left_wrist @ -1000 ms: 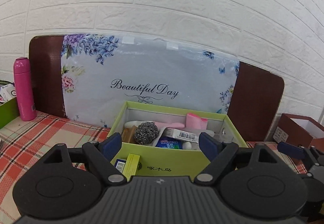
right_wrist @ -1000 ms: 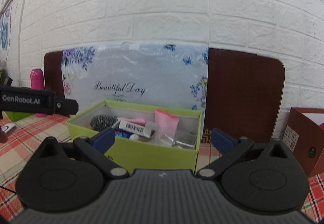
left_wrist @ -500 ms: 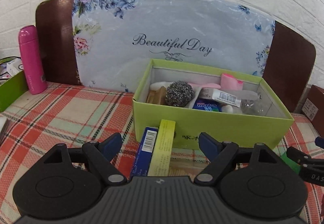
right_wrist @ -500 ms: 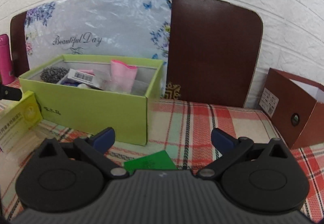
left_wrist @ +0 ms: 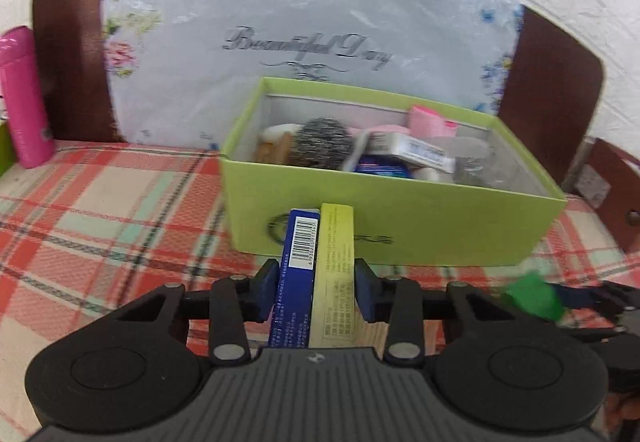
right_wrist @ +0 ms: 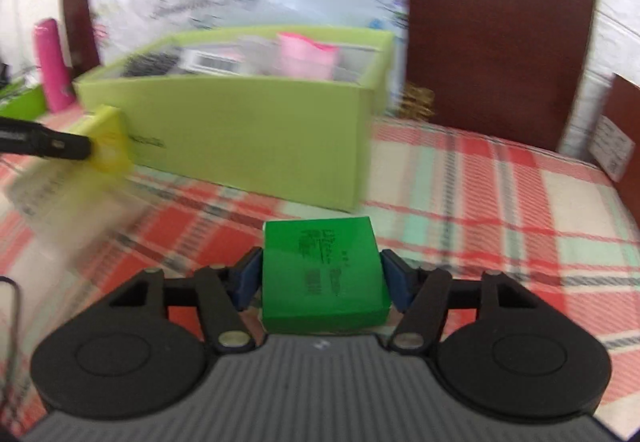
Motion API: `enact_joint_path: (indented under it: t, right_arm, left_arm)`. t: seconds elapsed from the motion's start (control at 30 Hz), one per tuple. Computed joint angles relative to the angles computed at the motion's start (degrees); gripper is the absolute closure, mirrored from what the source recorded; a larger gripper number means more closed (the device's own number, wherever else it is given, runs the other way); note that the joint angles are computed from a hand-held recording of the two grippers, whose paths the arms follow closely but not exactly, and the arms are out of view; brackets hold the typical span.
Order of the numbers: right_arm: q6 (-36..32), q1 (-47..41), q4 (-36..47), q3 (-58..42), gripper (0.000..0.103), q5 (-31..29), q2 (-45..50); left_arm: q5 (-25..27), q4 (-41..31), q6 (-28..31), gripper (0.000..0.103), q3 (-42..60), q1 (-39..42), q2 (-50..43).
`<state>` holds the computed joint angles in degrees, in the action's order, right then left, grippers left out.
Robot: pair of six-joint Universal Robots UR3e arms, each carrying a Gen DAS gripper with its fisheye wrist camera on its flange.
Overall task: Organize objects
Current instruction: 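Grasp the blue medicine box with left tool while right tool grasps the green box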
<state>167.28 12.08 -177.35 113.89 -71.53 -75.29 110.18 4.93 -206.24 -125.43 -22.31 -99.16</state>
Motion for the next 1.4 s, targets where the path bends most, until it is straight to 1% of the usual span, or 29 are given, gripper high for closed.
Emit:
enact_joint_path:
  t: [0.03,0.07,0.17,0.27,0.33,0.4,0.53,0.63,0.7,0.73,0.8,0.83,0.97,1.1,1.17,1.27,1.33,1.4]
  right_arm:
    - [-0.2,0.4,0.2,-0.2,0.041,1.7,0.2]
    - [-0.2,1.2,0.3,-0.9,0.041,2.5,0.6]
    - [-0.6,3.8,-1.3,-1.8,0.038,-0.9,1.9]
    - [1.7,2.2,-1.6,-1.0,0.033,-0.3,0.5]
    - [1.7,1.1,-1.7,-0.5,0.026,0.1,-0.5]
    - [1.5,0.9,-1.6,-0.7,0.026,-0.9,-0.7]
    - [1.1,0.3,-1.0,-0.5,0.027,-0.5,-1.1]
    - [0.5,0.1,-1.1,0.2,0.028,-0.1,-1.8]
    - [0.4,0.4,-0.9,-0.1,0.028,-0.3,-1.6]
    - [0.4,0.5,-0.9,-0.1,0.028,-0.4,-1.6]
    - [0.5,0.5,-0.8,-0.1,0.028,-0.3,-1.7]
    - [0.6,0.5,-0.9,-0.2,0.028,-0.4,-1.6]
    - [0.6,0.5,-0.6,-0.4,0.030,-0.3,-1.4]
    - [0.3,0.5,-0.8,-0.1,0.031,-0.5,-1.5]
    - [0.6,0.6,-0.9,-0.1,0.031,-0.7,-1.5]
    - [0.4,0.4,-0.9,-0.1,0.031,-0.3,-1.3]
    - [0.5,0.0,-0.8,0.0,0.031,0.3,-1.3]
    - [0.8,-0.4,-0.5,0.1,0.031,1.0,-1.3]
  left_arm:
    - [-2.5,1.1,0.8,0.063,-0.4,0.4,0.0]
    - [-4.5,1.7,1.5,0.060,-0.1,0.5,-0.4]
    - [0.0,-0.6,2.2,0.058,4.0,-2.9,-3.8]
    - [-0.6,0.1,1.3,0.057,3.3,-2.4,-3.5]
    - [0.1,0.1,0.1,0.058,3.0,-2.2,-3.2]
    - [1.5,1.0,-0.7,0.060,2.3,-2.5,-2.4]
    - [1.6,2.5,0.5,0.061,1.1,-3.2,-0.2]
    - [-0.4,3.1,2.1,0.062,1.3,-3.5,-0.2]
    - [-1.8,1.9,3.4,0.062,2.3,-3.5,-1.2]
    - [-1.6,1.5,3.8,0.062,2.9,-3.8,-2.1]
    - [0.5,1.9,3.9,0.062,3.7,-4.7,-3.4]
    - [0.4,2.3,4.0,0.062,3.4,-4.6,-3.4]
    - [-5.1,3.9,4.5,0.064,1.6,-3.0,-1.8]
    - [-7.6,1.7,4.6,0.065,3.5,-3.0,-3.4]
    - [-6.9,1.3,5.1,0.065,4.5,-3.7,-4.4]
    - [-6.2,-0.6,3.8,0.065,5.4,-2.9,-5.7]
    - [-6.0,0.8,3.7,0.065,5.0,-2.5,-6.5]
    - [-5.9,0.5,3.1,0.065,4.9,-2.5,-6.0]
